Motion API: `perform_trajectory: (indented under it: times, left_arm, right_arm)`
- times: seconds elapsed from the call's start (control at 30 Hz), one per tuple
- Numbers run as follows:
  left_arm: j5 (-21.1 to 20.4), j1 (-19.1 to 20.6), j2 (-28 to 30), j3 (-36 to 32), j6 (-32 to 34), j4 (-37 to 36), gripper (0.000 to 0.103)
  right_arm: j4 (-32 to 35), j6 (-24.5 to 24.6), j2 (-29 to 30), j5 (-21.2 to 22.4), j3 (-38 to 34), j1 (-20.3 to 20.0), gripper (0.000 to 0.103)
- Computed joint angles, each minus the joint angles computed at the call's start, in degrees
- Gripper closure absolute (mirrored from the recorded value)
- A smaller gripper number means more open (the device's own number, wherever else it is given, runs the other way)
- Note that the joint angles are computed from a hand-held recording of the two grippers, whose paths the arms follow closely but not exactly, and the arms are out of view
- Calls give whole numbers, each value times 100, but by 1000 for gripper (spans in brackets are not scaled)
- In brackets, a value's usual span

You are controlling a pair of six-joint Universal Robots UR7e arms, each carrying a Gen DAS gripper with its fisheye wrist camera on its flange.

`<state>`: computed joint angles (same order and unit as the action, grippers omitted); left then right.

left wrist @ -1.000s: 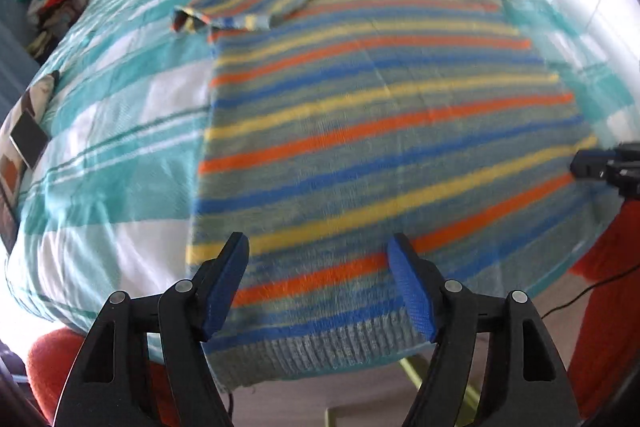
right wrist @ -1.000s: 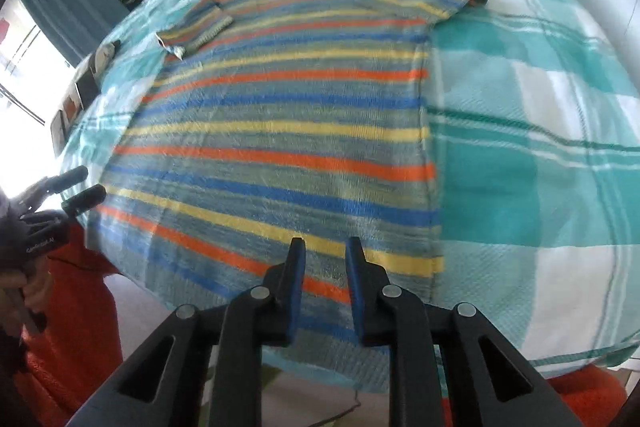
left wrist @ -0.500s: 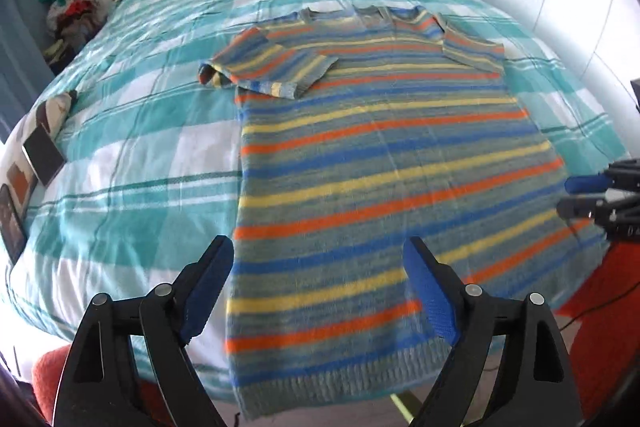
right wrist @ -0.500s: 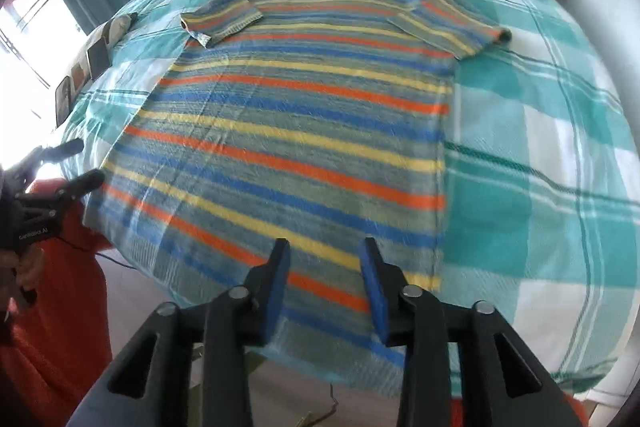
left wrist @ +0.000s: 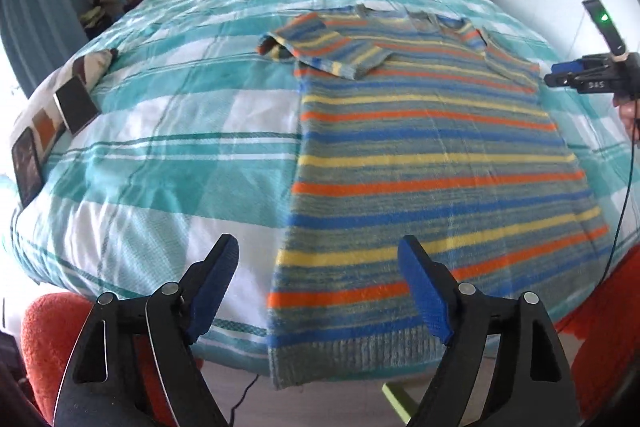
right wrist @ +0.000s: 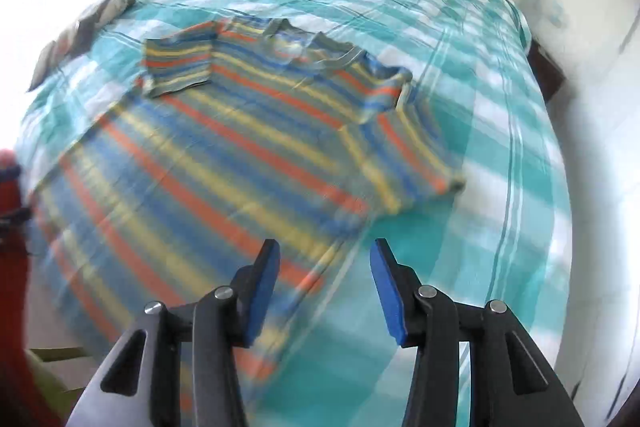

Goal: Fold small clothes
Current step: 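Open both grippers and lift them off the flattened hem, then grasp a sleeve cuff with the right gripper and pull it outward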

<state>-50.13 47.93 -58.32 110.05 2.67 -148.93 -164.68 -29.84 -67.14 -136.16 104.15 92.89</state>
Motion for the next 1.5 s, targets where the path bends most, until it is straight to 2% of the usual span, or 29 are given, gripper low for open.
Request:
perform_trajectory:
  times: [0.07, 0.13, 0.17, 0.23, 0.27, 0.43, 0.5, 0.57, 0.67, 0.77, 0.8, 0.87, 0.9, 0.97, 1.03, 1.13, 1.17, 1.2, 1.3, 1.37, 1.43, 1.5]
  left_arm:
    - [157, 40, 17, 20, -56, -35, 19]
    - [279, 84, -13, 77, -112, -3, 19]
    - [301, 115, -27, 69, -145, 81, 19]
    - [364, 161, -79, 65, -260, 307, 19]
    - [363, 178, -102, 73, -302, 342, 19]
    - [203, 226, -123, 22, -422, 344, 19]
    - [129, 243, -89, -9, -425, 393, 19]
    - [124, 238, -36, -27, -449, 494, 19]
    - [67, 209, 11, -43, -461, 613, 19]
    - [162, 134, 6, 11, -419, 589, 19]
    - [188, 115, -7, 31, -405, 574, 19]
    - [235, 95, -35, 63, -427, 566, 19]
    - [234, 100, -36, 64, -449, 581, 19]
    - [255, 116, -4, 36, -500, 672, 19]
    - [282, 114, 23, 29, -480, 688, 19]
    - [252, 100, -4, 73, -400, 595, 19]
    - [236, 103, -14, 85, -387, 577, 19]
    - [222, 110, -18, 86, -389, 582, 19]
    - [184, 142, -11, 68, -429, 634, 19]
    - [146, 154, 8, 47, -458, 674, 19]
    - [133, 154, 32, 33, -455, 705, 19]
    - [164, 135, 43, 46, -423, 683, 19]
  right_arm:
    - [285, -118, 389, 62, -503, -253, 56]
    - [124, -391, 805, -12, -871, -445, 56]
    - [25, -344, 770, 64, -845, -547, 57]
    - [34, 246, 631, 377, -852, -710, 94]
    - [-147, 479, 524, 434, -819, -744, 101]
    - [-1026, 1539, -753, 1150, -116, -1105, 101]
    - [-1007, 2298, -1371, 1388, 124, -1442, 101]
    - [-852, 2804, -1833, 1508, 367, -1776, 101]
    - [-529, 3245, -2148, 1677, 575, -2149, 101]
    - [-579, 3746, -2321, 2026, 826, -2470, 101]
    - [-671, 3906, -2369, 2066, 904, -2516, 101]
    - [-693, 4169, -2510, 1846, 1057, -2525, 101]
    - [-730, 4245, -2551, 1916, 1109, -2553, 101]
    - [-732, 4207, -2618, 2179, 1156, -2659, 101]
    - [-744, 4300, -2722, 2760, 1228, -2898, 100]
    - [-1178, 4456, -2931, 3563, 1519, -3235, 79]
    - [-1230, 4438, -2987, 3677, 1579, -3279, 65]
    - [-1302, 4383, -3040, 3745, 1658, -3294, 58]
    - [-1338, 4168, -3261, 4156, 2001, -3415, 58]
    - [-1326, 3786, -3226, 4128, 2106, -3368, 58]
    - [-1396, 3075, -3003, 3709, 2097, -3190, 58]
    - [-1836, 2530, -2696, 3231, 2063, -2990, 58]
